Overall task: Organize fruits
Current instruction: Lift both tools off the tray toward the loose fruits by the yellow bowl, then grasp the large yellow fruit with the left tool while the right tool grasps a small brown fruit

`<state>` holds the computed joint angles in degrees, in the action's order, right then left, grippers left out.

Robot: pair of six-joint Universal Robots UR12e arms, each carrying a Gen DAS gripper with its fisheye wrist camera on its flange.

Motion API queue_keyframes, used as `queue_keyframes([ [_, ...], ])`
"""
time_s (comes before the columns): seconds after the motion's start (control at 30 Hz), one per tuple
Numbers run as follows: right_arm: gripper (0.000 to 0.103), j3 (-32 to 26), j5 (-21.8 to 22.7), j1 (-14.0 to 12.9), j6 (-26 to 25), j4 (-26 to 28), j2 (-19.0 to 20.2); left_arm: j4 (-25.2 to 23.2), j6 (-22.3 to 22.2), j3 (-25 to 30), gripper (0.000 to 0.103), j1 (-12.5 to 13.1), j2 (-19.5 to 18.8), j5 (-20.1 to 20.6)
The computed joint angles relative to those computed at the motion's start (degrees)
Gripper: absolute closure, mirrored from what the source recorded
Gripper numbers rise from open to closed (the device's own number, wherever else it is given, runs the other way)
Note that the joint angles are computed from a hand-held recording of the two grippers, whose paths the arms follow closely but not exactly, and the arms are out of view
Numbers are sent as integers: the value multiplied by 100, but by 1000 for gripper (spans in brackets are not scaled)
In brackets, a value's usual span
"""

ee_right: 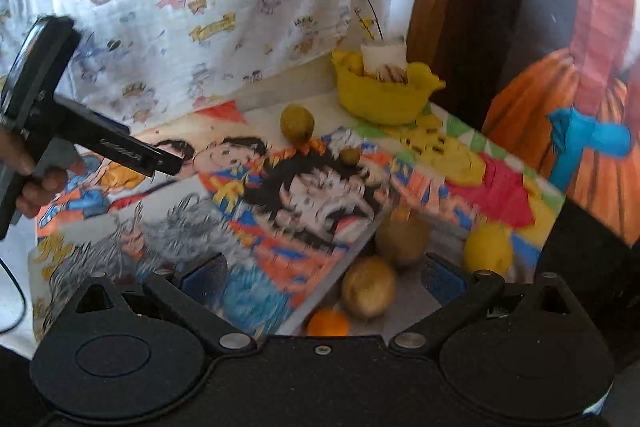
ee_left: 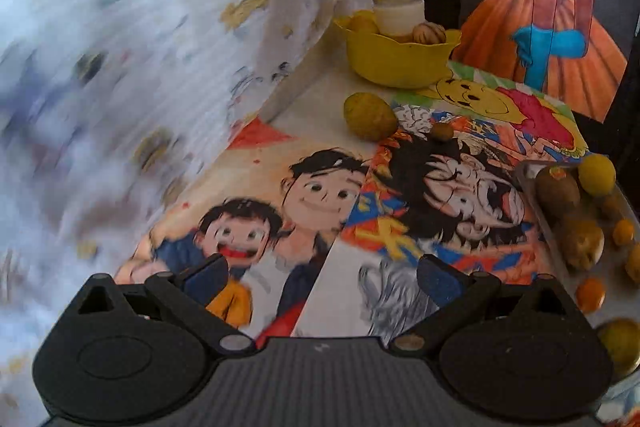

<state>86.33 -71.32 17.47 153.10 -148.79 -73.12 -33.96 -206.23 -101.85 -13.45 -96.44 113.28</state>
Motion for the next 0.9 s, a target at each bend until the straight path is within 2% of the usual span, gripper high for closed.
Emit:
queue_keyframes([
  [0.13, 1, -696, -171, 50, -257, 366, 389, -305, 505, 528, 1, 179, -254, -323],
  [0.23, 1, -1220, -173, 50, -346, 553, 796, -100, 902, 809, 1, 315, -531, -537],
  [0.33, 1, -1660, -312, 94, -324, 521, 1228, 96, 1124, 1033, 1, 422, -822, -667],
  [0.43, 1, -2093, -596, 182, -222, 635, 1602, 32, 1149, 1265, 1, 490, -1091, -663],
  [0.53, 3, -2551, -815, 272, -222, 896, 1948, -13, 991, 1395, 1, 561, -1254, -690],
  [0.67, 5, -3018, -838, 335, -257, 1096, 2299, -105, 810, 1583, 1, 661, -1436, -858],
  [0.9, 14, -3702, -1010, 429, -461, 1595, 2775, -161, 859, 1839, 1, 749, -1702, -927],
])
